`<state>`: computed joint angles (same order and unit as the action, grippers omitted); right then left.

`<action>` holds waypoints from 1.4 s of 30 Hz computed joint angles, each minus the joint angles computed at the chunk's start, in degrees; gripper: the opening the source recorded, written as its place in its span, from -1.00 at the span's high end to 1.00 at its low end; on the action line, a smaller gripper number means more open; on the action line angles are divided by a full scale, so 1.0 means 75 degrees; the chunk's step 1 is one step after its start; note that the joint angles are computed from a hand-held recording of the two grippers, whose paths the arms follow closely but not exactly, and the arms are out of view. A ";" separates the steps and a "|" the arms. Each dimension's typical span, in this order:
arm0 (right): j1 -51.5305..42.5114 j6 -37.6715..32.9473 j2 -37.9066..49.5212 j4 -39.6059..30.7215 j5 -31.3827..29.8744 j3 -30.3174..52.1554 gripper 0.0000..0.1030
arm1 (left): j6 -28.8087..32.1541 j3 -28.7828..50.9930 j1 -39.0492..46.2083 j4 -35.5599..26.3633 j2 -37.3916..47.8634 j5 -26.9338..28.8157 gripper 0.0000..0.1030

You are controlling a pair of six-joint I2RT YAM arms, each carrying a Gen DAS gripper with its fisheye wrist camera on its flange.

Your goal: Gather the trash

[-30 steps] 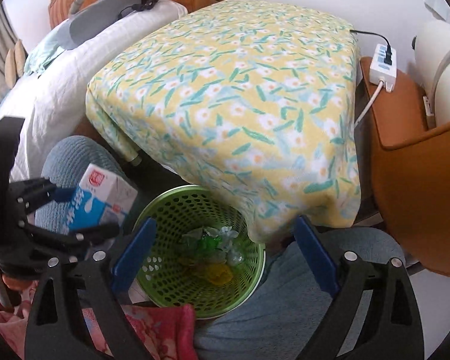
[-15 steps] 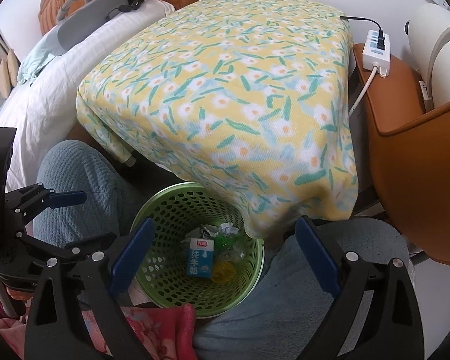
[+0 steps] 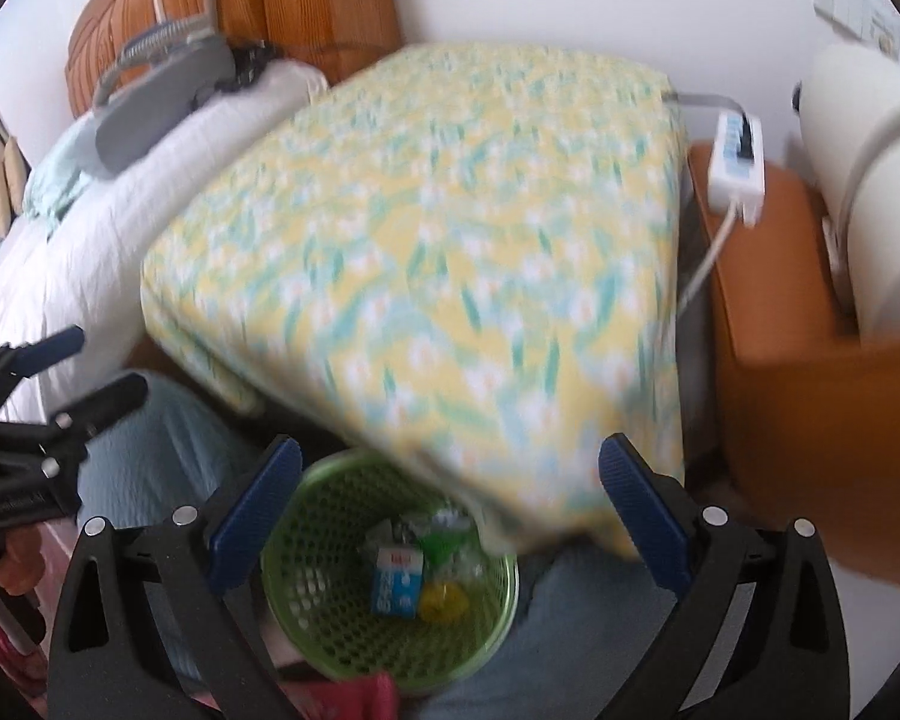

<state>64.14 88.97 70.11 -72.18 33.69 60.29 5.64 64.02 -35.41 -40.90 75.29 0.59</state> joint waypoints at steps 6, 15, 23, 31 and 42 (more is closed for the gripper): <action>-0.1086 -0.1726 0.0153 0.0274 0.0408 0.1114 -0.92 | -0.0419 0.1884 0.0342 -0.0169 0.0438 -0.0311 -0.85; -0.1591 -0.3270 0.0769 0.0339 0.1772 0.3448 -0.95 | -0.0771 0.3727 0.0740 -0.0633 0.0726 -0.0748 -0.85; -0.1567 -0.3076 0.1456 -0.0289 0.2343 0.4668 -0.95 | -0.0897 0.3646 0.0746 -0.0706 0.0417 -0.1160 -0.85; -0.1252 -0.2372 0.1829 -0.1091 0.2189 0.4956 -0.95 | -0.0935 0.3248 0.0726 -0.0622 0.0231 -0.1270 -0.85; -0.1099 -0.2757 0.1747 -0.0143 0.1708 0.4082 -0.95 | -0.0937 0.2986 0.0790 -0.0621 0.0125 -0.1346 -0.85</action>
<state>55.91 68.29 83.21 -73.26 46.50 90.90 -1.39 86.41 -29.49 -45.55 76.22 -9.51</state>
